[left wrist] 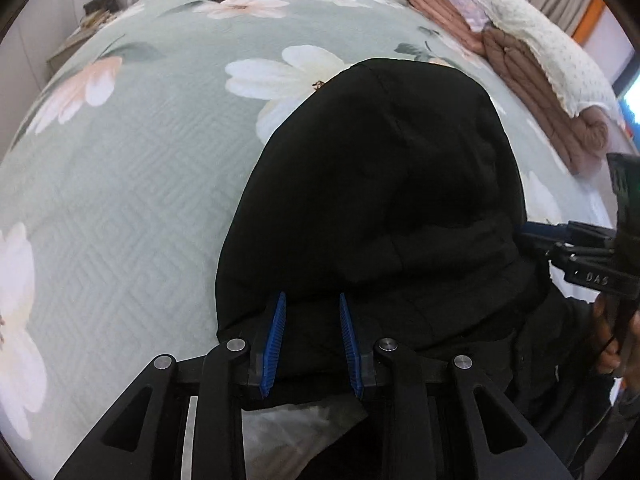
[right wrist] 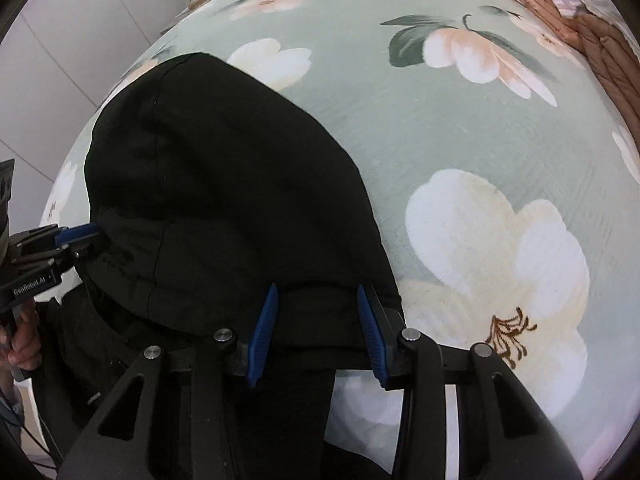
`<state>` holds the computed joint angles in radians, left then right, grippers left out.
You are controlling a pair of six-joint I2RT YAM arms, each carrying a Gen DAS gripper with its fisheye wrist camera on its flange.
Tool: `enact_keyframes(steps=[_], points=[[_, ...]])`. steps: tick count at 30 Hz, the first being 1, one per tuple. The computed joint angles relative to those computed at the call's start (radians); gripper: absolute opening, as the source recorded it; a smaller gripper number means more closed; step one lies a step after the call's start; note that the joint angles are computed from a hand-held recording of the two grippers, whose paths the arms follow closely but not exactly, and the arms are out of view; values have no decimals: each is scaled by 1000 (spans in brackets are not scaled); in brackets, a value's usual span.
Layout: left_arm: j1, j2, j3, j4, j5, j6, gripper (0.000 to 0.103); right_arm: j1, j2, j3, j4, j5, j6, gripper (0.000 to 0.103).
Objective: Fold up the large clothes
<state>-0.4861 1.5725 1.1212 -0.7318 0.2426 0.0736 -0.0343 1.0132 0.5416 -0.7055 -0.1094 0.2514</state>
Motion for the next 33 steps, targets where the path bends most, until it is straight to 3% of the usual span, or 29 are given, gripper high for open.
enact_keyframes(steps=[2, 5, 6, 7, 9, 13, 14, 15, 17, 22, 23, 25, 27, 30, 33], points=[[14, -21, 32, -40, 24, -1, 28, -27, -20, 23, -46, -27, -36, 44], [92, -93, 55, -62, 103, 38, 29, -189, -106, 63, -159, -159, -200, 50], [114, -103, 67, -69, 110, 47, 38, -276, -120, 77, -200, -222, -280, 60], [145, -93, 98, -84, 114, 51, 57, -343, -115, 92, -230, -263, -339, 64], [195, -54, 135, -86, 141, 42, 66, -478, -65, 119, -269, -314, -455, 65], [270, 155, 271, -187, 357, 67, 66, -598, 126, 137, -263, -415, -594, 65], [275, 205, 292, -209, 395, 73, 66, -607, 192, 142, -259, -458, -624, 61], [270, 262, 320, -236, 430, 81, 66, -603, 242, 141, -241, -492, -636, 52], [240, 320, 333, -247, 483, 92, 65, -576, 320, 140, -214, -556, -651, 44], [162, 301, 277, -147, 444, 54, 64, -418, 370, 141, -65, -583, -523, 45], [141, 287, 264, -121, 409, 35, 63, -410, 353, 145, -74, -581, -507, 43], [120, 252, 241, -87, 364, 31, 36, -365, 307, 145, -65, -538, -458, 37], [97, 147, 177, -51, 300, 43, 21, -291, 198, 150, -84, -462, -387, 21], [85, -6, 141, -81, 260, 67, 16, -219, -11, 185, -193, -388, -329, 19], [112, -173, 139, -171, 294, 101, 15, -91, -217, 304, -365, -278, -234, 17]])
